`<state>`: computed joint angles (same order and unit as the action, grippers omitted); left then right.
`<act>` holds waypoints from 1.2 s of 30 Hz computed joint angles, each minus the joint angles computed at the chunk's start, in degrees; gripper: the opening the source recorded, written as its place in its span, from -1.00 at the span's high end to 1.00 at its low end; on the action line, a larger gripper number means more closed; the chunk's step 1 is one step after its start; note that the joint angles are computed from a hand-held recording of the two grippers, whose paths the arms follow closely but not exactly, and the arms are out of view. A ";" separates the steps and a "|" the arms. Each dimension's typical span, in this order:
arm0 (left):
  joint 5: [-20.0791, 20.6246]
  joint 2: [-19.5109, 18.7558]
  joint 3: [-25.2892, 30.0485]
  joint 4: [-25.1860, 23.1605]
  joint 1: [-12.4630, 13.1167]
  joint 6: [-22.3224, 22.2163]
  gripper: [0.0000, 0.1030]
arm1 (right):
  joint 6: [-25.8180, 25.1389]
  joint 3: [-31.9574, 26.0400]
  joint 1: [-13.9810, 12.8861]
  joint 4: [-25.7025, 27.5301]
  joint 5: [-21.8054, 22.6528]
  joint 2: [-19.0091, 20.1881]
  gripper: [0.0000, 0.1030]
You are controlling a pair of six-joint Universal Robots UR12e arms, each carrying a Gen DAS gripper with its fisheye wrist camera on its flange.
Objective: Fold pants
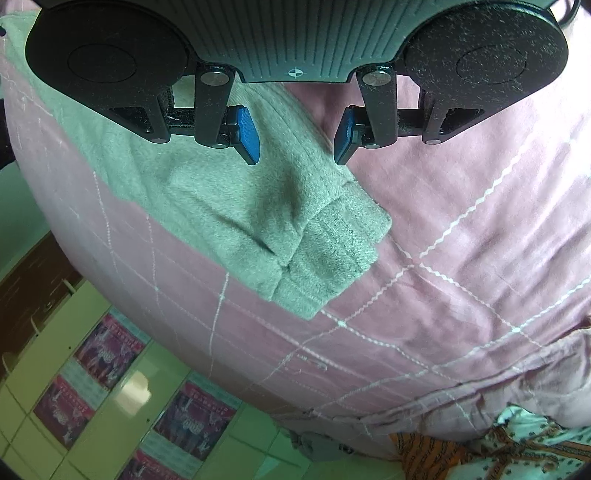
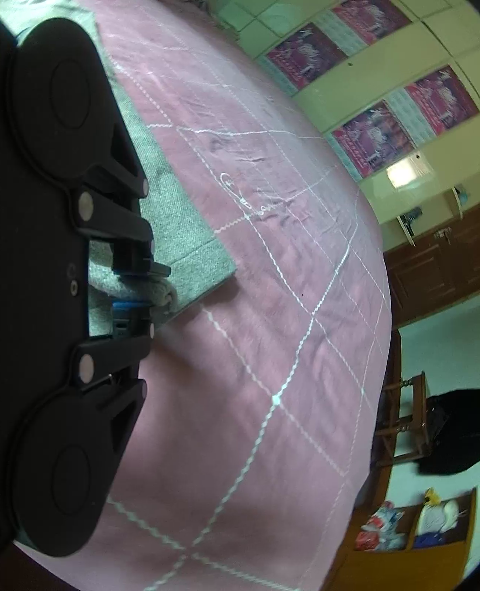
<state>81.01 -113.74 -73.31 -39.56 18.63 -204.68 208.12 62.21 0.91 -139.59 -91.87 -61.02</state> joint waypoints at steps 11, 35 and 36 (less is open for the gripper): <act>2.09 -3.23 7.08 -11.02 -0.30 9.17 0.55 | -6.97 -2.40 1.21 -7.21 -13.59 1.65 1.00; 0.88 -1.89 3.60 -7.26 -0.36 9.14 0.24 | 15.86 10.26 -0.63 -4.17 6.52 -6.48 0.47; 0.77 -1.89 3.64 -7.35 -0.33 9.31 0.24 | 15.21 10.09 -0.47 -4.77 5.65 -6.26 0.62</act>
